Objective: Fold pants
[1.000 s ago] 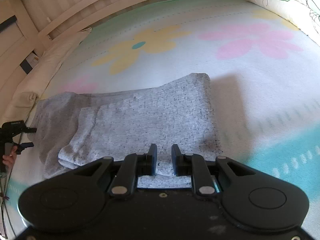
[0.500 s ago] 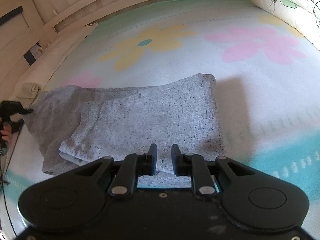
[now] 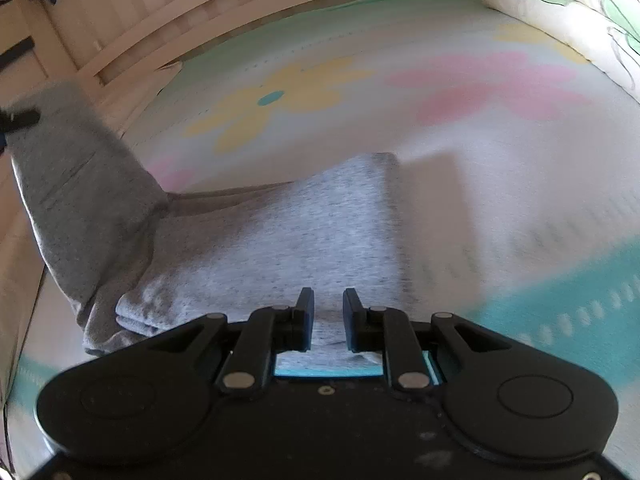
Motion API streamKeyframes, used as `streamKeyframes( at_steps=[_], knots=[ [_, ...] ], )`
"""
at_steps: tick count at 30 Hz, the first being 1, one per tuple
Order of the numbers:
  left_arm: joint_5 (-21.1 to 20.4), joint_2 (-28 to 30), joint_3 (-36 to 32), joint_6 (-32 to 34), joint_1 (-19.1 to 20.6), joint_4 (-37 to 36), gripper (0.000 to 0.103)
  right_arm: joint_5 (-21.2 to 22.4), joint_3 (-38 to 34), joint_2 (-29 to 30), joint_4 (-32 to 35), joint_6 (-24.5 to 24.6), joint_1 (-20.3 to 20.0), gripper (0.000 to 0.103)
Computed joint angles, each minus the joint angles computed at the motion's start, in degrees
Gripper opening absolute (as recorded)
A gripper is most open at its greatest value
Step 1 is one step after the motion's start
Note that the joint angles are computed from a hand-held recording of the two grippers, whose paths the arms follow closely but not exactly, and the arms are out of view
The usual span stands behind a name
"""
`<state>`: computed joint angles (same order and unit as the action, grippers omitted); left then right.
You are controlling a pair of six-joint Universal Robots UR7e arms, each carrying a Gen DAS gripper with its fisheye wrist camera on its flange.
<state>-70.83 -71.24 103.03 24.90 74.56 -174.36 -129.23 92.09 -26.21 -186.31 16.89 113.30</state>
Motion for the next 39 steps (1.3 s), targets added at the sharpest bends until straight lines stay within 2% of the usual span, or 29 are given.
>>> streamKeyframes(
  at_steps=[2, 5, 8, 10, 12, 16, 19, 22, 25, 30, 33, 36, 37, 39],
  knots=[
    [-1.5, -0.1, 3.6, 0.7, -2.3, 0.0, 0.026, -0.4, 1.4, -0.7, -1.3, 1.0, -0.2, 0.019],
    [-0.6, 1.6, 8.7, 0.5, -5.3, -0.6, 0.026, -1.0, 3.2, -1.7, -3.0, 2.1, -0.6, 0.019],
    [2.0, 5.3, 10.6, -0.3, -6.7, 3.4, 0.029, -1.7, 5.2, -2.7, -4.6, 3.6, -1.1, 0.019],
    [3.1, 6.8, 11.1, -1.8, -7.1, 8.7, 0.029, -1.9, 6.0, -3.1, -5.2, 5.0, -1.4, 0.019],
    [0.8, 6.6, 11.3, -2.4, -6.6, 12.3, 0.028, -2.3, 6.6, -3.5, -6.2, 6.1, -1.6, 0.019],
    [-0.4, 3.1, 12.2, 0.0, -7.3, 12.9, 0.029, -2.2, 6.7, -3.5, -8.4, 7.3, -2.1, 0.019],
    [-1.0, 0.9, 10.0, 2.6, -5.6, 12.3, 0.033, 0.1, 6.2, -3.0, -10.3, 8.1, -2.6, 0.02],
    [1.9, 0.9, 6.5, 5.0, -3.9, 11.3, 0.033, 4.3, 5.0, -2.1, -11.8, 8.5, -3.3, 0.028],
    [5.1, 0.4, 4.8, 6.3, -1.9, 9.9, 0.033, 9.1, 3.2, -1.0, -11.7, 8.9, -4.0, 0.029],
    [8.8, 0.5, 0.5, 4.6, 2.0, 11.8, 0.033, 7.0, -2.1, 1.4, -4.2, 7.9, -3.4, 0.032],
    [10.5, 1.1, -2.1, 4.7, 3.7, 13.3, 0.032, 5.5, -3.9, 2.4, -1.9, 7.4, -3.3, 0.032],
    [11.7, 1.5, -3.2, 5.5, 4.9, 14.4, 0.033, 1.6, -5.5, 3.5, -1.1, 5.9, -2.9, 0.032],
    [12.1, 2.5, -3.4, 5.3, 4.6, 14.4, 0.033, 1.5, -5.2, 3.2, -0.9, 5.7, -2.9, 0.032],
    [12.5, 3.4, -4.1, 5.4, 4.7, 15.3, 0.033, 4.6, -4.1, 2.4, -0.2, 5.7, -3.8, 0.032]
  ],
)
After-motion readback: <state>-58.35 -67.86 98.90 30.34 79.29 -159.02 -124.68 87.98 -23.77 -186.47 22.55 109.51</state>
